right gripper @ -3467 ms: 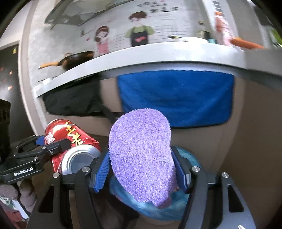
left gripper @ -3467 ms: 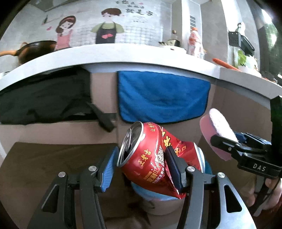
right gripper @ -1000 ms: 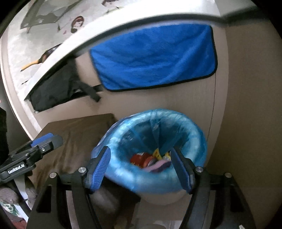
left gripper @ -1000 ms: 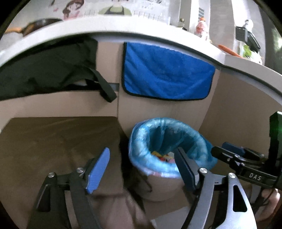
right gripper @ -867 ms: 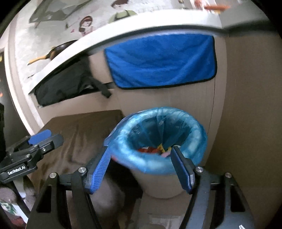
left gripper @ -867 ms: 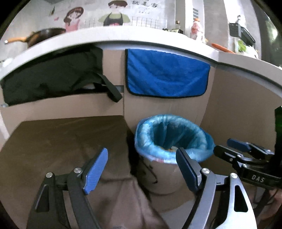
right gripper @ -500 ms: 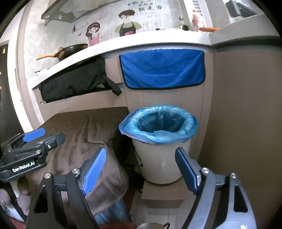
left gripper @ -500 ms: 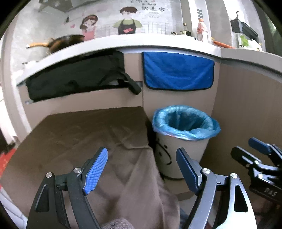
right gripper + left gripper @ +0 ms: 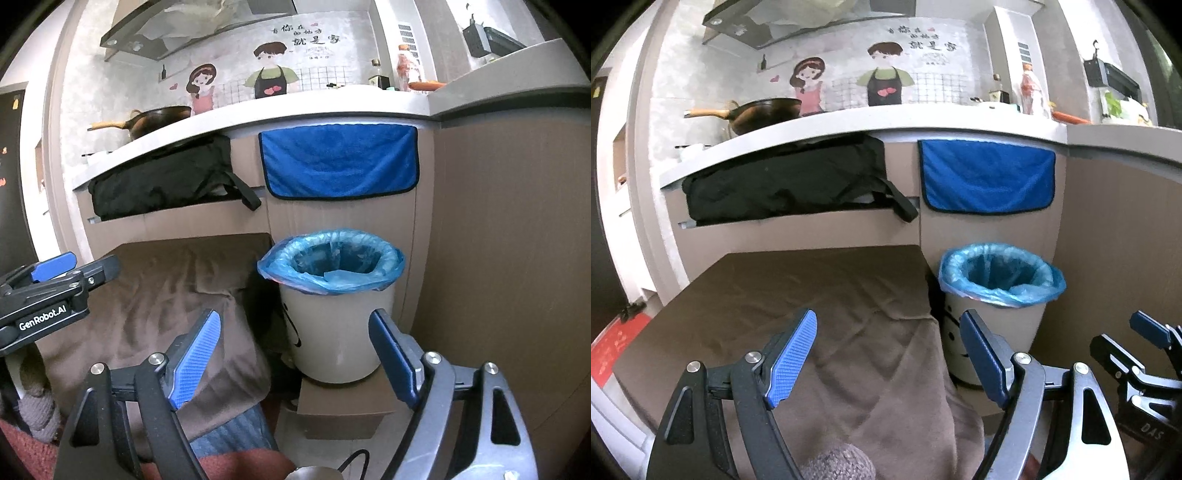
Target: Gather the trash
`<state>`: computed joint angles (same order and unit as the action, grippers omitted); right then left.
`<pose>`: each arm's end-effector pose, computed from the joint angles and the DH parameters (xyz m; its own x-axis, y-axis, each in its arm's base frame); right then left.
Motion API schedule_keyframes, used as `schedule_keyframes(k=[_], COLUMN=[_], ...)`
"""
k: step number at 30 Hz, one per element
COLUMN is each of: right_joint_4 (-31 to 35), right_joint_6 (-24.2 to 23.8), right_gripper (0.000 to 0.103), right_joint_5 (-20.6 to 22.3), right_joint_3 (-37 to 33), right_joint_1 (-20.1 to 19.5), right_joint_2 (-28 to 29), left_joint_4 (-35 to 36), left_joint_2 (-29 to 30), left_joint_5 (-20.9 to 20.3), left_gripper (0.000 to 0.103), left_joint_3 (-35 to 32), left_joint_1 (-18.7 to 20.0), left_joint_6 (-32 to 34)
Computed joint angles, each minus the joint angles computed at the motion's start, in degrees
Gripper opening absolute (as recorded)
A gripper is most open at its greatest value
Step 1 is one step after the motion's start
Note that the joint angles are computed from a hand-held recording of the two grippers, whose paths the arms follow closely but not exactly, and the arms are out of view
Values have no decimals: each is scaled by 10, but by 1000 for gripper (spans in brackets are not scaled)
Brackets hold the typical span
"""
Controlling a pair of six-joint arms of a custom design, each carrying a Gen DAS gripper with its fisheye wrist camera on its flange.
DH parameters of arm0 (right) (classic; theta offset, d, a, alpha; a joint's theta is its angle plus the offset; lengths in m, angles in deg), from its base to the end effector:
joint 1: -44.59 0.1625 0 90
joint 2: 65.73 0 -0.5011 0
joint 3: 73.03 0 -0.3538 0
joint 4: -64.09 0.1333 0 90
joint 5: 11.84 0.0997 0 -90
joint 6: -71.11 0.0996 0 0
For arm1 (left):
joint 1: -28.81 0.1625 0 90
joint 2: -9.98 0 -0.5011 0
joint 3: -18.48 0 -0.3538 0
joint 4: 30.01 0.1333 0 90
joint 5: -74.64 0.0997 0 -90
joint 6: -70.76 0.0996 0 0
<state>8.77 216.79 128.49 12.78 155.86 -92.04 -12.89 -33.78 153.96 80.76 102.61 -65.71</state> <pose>0.3012 -0.6177 -0.0243 -0.7064 0.3613 0.6087 -0.5143 0.3289 -0.7921 -0.0548 -0.7326 0.2586 -0.6027 0.4793 -0.6380 0.7967 0.3165 -0.5148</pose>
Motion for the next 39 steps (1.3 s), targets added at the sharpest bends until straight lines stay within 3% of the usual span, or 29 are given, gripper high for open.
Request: schedule_keyframes(k=[9,33,39], right_joint_4=[-31,-23,-19], right_joint_6=[-28,-22,-21], right_gripper=[80,81,81], right_joint_5=[-7,-6,-6], right_joint_3=[9,8,7], right_joint_1=[5,6,6], right_joint_2=[3,3,3], left_joint_4=[-11,0,-11], left_joint_2=[-15,-11,-11], left_joint_5=[39,39,22], left_gripper=[80,80,80], left_joint_3=[24,11,15], left_joint_1=[2,5,0], left_joint_6=[10,8,4])
